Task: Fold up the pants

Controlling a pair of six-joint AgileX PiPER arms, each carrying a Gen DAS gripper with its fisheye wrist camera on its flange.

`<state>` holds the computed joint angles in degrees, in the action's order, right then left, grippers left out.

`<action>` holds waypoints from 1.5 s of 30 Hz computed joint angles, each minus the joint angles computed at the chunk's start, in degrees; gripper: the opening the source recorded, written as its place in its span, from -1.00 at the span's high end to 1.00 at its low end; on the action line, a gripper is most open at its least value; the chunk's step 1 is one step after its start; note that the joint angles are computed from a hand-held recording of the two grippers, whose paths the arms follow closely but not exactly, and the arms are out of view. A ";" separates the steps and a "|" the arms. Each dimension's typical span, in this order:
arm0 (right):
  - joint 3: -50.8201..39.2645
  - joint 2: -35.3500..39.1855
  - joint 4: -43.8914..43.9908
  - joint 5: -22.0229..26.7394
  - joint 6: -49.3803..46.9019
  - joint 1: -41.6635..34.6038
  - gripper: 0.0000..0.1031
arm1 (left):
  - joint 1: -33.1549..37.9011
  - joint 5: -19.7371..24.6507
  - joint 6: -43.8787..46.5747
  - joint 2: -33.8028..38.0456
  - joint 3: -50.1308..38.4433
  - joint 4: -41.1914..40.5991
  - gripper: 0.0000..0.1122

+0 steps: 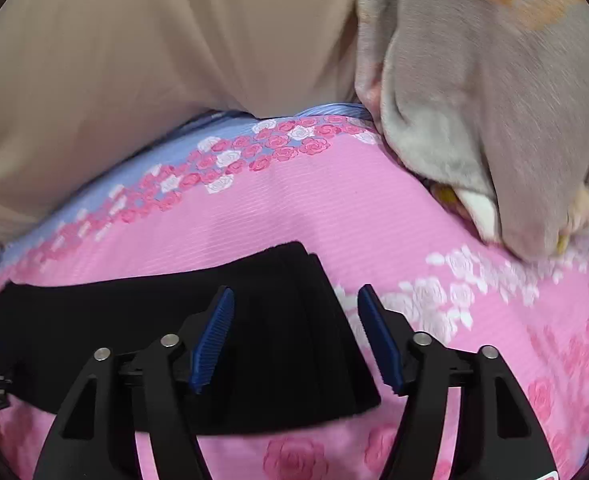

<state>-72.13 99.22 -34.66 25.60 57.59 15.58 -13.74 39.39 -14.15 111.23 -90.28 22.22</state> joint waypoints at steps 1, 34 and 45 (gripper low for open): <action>-3.10 2.30 0.90 1.54 -2.36 0.13 -0.35 | -0.01 -0.17 0.19 -0.27 0.33 -0.23 -0.64; 16.25 -5.36 -13.92 -10.75 34.47 0.82 -0.43 | 4.23 -6.56 6.51 -7.50 9.90 -8.73 -0.64; 7.62 -5.75 -18.75 -6.05 41.61 9.10 0.68 | 5.35 -6.90 11.73 -4.90 6.18 -13.33 -0.64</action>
